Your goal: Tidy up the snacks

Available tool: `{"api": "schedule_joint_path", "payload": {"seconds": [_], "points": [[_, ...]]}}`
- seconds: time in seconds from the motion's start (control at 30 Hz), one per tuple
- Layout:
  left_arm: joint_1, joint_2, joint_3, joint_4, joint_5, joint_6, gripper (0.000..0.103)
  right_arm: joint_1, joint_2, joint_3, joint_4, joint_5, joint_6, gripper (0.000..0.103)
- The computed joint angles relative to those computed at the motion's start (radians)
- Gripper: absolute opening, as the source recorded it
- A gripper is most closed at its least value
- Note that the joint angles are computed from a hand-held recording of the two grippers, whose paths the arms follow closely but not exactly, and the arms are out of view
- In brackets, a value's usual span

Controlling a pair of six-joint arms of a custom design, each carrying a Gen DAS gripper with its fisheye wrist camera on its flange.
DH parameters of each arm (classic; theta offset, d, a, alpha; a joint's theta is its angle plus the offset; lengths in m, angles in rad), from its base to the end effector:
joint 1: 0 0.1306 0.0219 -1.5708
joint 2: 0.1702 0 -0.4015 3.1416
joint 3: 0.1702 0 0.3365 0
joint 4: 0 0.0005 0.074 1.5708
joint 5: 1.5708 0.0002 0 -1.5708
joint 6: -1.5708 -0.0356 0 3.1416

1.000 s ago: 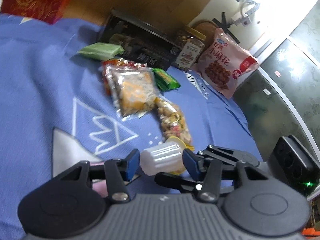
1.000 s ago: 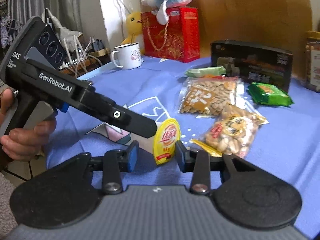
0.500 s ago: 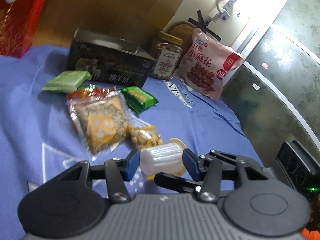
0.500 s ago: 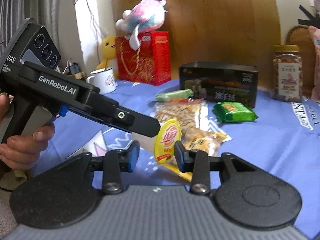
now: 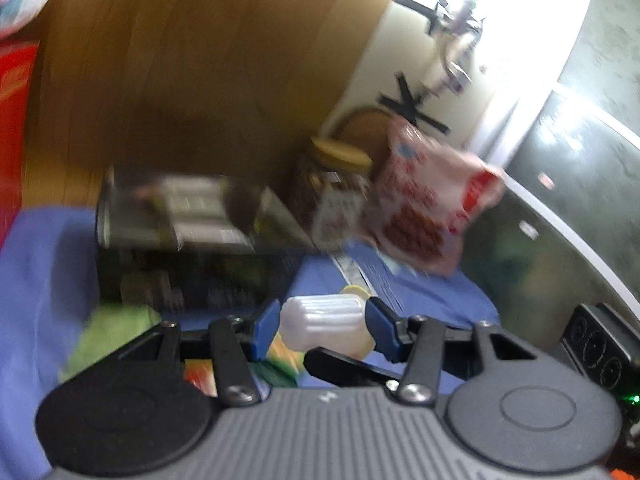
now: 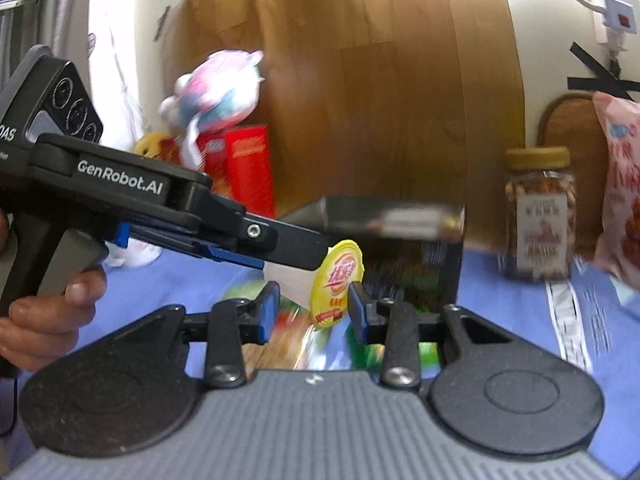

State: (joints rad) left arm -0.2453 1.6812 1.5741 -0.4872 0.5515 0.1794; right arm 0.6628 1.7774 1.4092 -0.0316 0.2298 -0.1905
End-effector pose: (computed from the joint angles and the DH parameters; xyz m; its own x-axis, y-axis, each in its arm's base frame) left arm 0.5327 -0.1531 0.4218 -0.6465 0.0052 -0.7629 0.5210 0.7335 -0.4365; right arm 0.4653 0.3523 0.3403 -0.3834 -0.0654 -0.9213 -0.3678 0.9258 0.0874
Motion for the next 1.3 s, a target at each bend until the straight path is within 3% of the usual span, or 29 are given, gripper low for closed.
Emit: {"api": "schedule_joint_path", "payload": {"seconds": [0.17, 0.33, 0.37, 0.47, 0.53, 0.67, 0.77, 0.83, 0.9, 1.0, 1.07, 1.13, 1.2, 1.3], "points": [[0.01, 0.141, 0.201, -0.017, -0.101, 0.031, 0.047, -0.061, 0.151, 0.243, -0.086, -0.055, -0.018, 0.04], [0.018, 0.252, 0.349, -0.152, -0.204, 0.085, 0.048, -0.066, 0.259, 0.417, -0.229, -0.041, -0.008, 0.043], [0.023, 0.252, 0.341, -0.156, -0.21, 0.091, 0.048, -0.062, 0.244, 0.392, -0.211, -0.036, -0.005, 0.043], [0.044, 0.175, 0.203, -0.052, -0.171, 0.106, 0.048, -0.058, 0.14, 0.218, -0.093, -0.055, -0.047, 0.043], [0.049, 0.118, 0.11, 0.004, -0.163, 0.098, 0.048, -0.058, 0.061, 0.093, -0.057, -0.054, -0.105, 0.043], [0.044, 0.037, -0.023, 0.021, -0.093, 0.069, 0.048, -0.046, -0.044, -0.095, -0.023, -0.044, -0.209, 0.043], [0.03, 0.0, -0.098, 0.015, -0.06, 0.036, 0.048, -0.022, -0.048, -0.098, -0.089, 0.055, -0.156, 0.043], [0.018, -0.015, -0.129, 0.009, -0.042, 0.051, 0.048, -0.031, -0.025, -0.057, -0.149, 0.056, -0.161, 0.05], [0.012, -0.022, -0.149, 0.009, -0.017, 0.077, 0.048, -0.048, 0.001, -0.024, -0.168, 0.035, -0.151, 0.075], [0.01, -0.036, -0.179, 0.023, -0.017, 0.11, 0.048, -0.062, 0.066, 0.075, -0.256, 0.036, -0.134, 0.096], [0.025, -0.047, -0.193, 0.021, -0.015, 0.117, 0.048, -0.061, 0.1, 0.127, -0.326, 0.028, -0.103, 0.095], [0.031, -0.052, -0.194, 0.013, -0.014, 0.123, 0.048, -0.048, 0.123, 0.156, -0.38, 0.05, -0.039, 0.084], [0.033, -0.059, -0.199, 0.014, -0.012, 0.122, 0.048, -0.033, 0.1, 0.117, -0.348, 0.066, -0.018, 0.062], [0.022, -0.062, -0.197, 0.008, -0.004, 0.123, 0.048, -0.025, 0.032, 0.021, -0.291, 0.075, -0.086, 0.06]]}}
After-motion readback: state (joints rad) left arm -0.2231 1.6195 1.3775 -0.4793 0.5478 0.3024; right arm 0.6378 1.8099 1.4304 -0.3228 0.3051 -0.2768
